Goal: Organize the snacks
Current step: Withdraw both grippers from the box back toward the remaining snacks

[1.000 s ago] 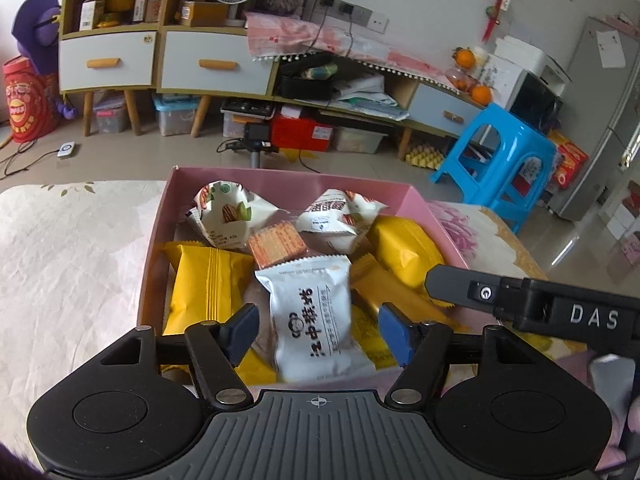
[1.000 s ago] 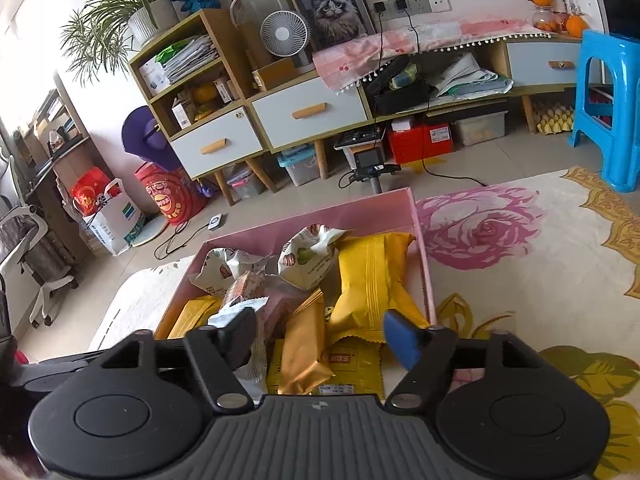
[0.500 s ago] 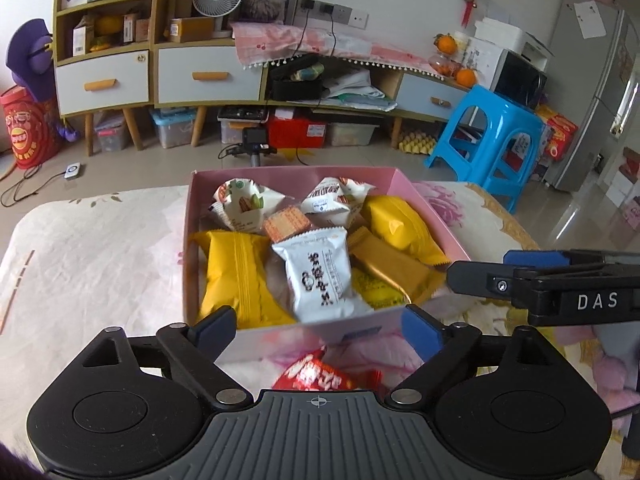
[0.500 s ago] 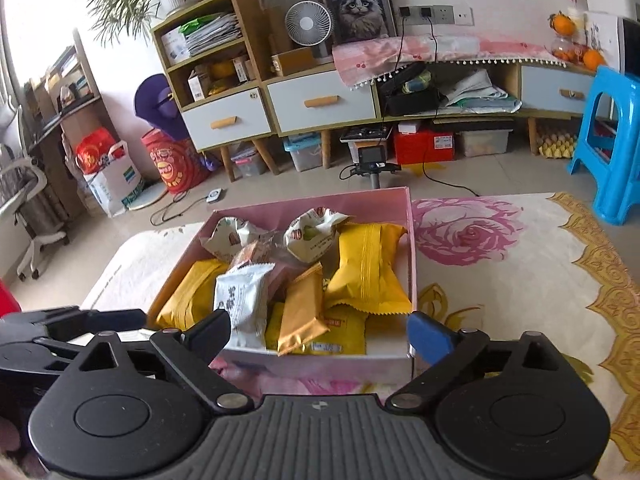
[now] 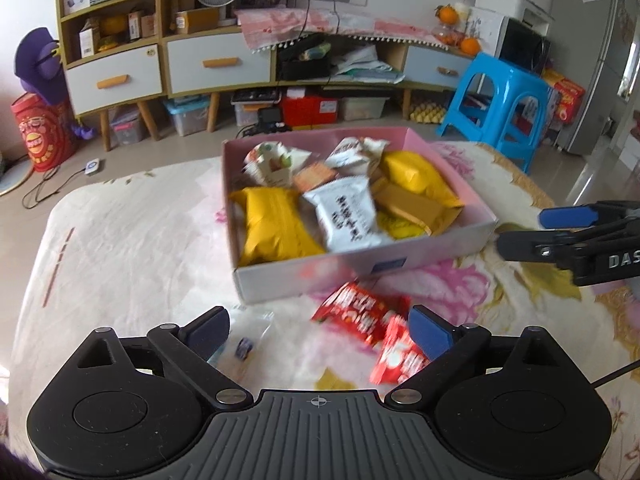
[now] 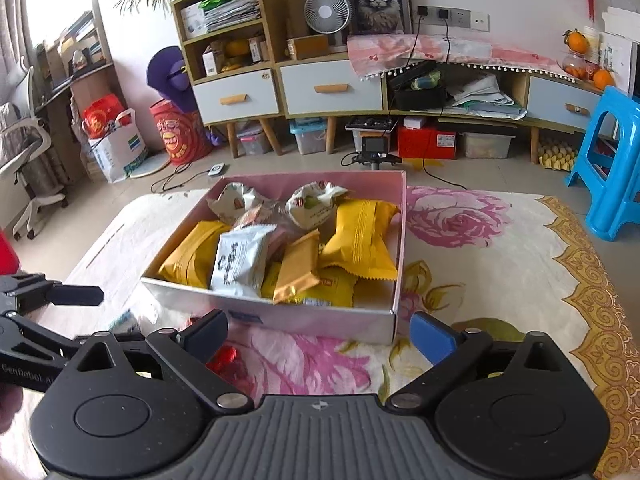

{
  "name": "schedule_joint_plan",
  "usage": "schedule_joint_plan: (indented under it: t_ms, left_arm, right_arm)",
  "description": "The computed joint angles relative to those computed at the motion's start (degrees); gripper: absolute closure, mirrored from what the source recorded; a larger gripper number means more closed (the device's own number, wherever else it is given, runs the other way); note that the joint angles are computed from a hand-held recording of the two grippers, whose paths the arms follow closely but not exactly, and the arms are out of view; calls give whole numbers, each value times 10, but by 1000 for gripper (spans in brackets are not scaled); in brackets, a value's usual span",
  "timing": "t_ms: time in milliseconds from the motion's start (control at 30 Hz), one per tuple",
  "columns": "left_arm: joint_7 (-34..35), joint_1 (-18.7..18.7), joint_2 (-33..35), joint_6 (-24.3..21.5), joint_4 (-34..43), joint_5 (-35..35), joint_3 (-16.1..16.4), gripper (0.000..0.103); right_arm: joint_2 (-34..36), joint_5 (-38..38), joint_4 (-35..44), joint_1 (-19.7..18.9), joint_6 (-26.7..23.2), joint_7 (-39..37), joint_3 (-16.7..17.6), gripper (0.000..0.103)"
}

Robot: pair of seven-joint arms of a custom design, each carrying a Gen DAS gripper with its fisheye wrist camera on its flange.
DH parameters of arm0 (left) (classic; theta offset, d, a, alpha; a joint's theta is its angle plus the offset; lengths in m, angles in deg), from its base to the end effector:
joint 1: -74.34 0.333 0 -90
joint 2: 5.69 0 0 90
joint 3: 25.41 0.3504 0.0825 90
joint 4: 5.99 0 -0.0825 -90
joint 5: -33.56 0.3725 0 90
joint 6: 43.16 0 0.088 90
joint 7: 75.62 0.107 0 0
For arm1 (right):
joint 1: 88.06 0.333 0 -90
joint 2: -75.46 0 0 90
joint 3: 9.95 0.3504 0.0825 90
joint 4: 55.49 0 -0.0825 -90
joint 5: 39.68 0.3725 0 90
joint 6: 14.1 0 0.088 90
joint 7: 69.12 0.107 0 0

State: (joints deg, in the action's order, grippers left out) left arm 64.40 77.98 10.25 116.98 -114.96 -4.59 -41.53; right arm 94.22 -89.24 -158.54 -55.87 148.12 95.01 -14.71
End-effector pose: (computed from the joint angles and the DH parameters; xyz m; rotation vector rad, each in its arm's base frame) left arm 0.6487 -0.0972 0.4612 -1.3716 2.2957 -0.9581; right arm 0.5802 0.3525 0.4719 -1.6308 1.7313 -0.6161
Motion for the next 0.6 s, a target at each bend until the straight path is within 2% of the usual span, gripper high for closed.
schedule_joint_plan:
  t_ms: [233, 400, 600]
  left_arm:
    - [3, 7, -9, -1, -21, 9, 13, 6]
    - [13, 10, -10, 15, -35, 27, 18, 6]
    - [81, 34, 1, 52, -51, 11, -2, 5]
  right_arm:
    - [-16, 2, -29, -6, 8, -25, 12, 10]
    - [-18, 12, -39, -7, 5, -51, 19, 10]
    - [-10, 36, -36, -7, 0, -96, 28, 10]
